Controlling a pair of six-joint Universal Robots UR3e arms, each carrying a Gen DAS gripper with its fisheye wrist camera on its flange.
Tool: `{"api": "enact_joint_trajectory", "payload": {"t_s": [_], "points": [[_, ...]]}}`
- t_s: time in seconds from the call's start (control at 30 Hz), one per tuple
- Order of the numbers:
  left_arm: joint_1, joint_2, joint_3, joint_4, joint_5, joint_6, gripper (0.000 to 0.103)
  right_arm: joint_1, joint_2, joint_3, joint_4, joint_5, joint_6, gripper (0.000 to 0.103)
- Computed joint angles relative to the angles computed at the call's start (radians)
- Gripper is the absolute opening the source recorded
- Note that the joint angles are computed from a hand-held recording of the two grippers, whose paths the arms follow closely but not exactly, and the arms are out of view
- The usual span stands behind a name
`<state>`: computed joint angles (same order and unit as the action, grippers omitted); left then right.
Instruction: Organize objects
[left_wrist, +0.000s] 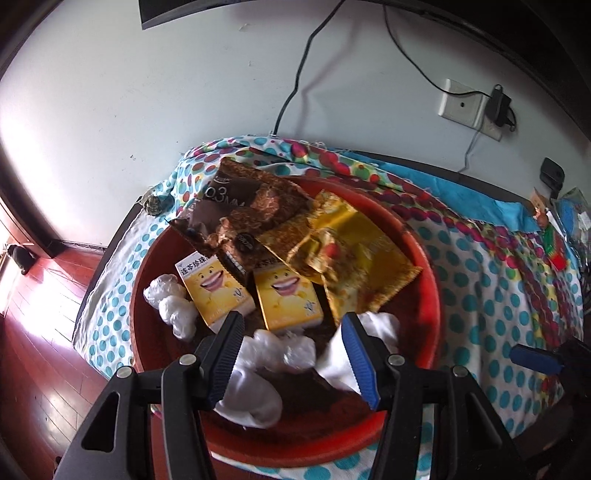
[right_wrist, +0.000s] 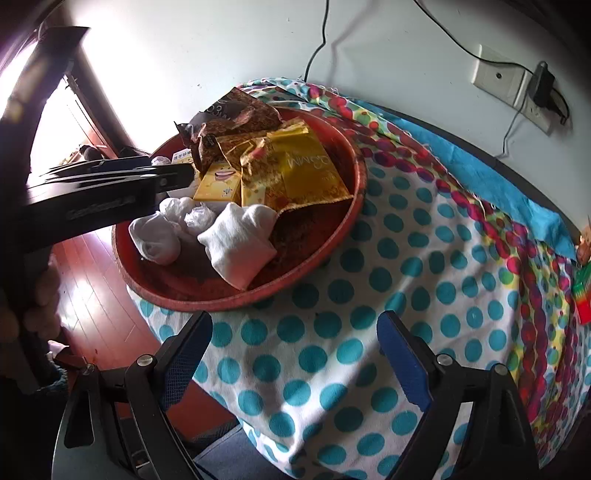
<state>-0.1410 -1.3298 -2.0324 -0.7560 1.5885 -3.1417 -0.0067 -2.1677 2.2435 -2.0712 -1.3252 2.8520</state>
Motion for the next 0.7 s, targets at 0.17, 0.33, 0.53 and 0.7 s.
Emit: {"api": "enact_joint_trajectory", "payload": {"t_s": [0.17,0.33,0.53,0.7], "points": [[-0.04,0.055,0.015,-0.079,-0.021,-0.003,0.061,-0.038,-0.055,0.006,0.066,0.002,-0.028,0.089],[-0.097,0.062,0.01,-0.113,0.009,-0.046,0.065,-0.042,-0.055,0.002,0.08,-0.006,-0.036,0.089],[-0.141,0.088,-0.015,-0.089,0.0,-0.032,0.068,-0.054,-0.045,-0.008,0.099,0.005,-0.063,0.089],[-0.159,0.095,-0.005,-0.081,-0.012,-0.013,0.068,-0.035,-0.031,-0.034,0.107,-0.019,-0.063,0.089]]}}
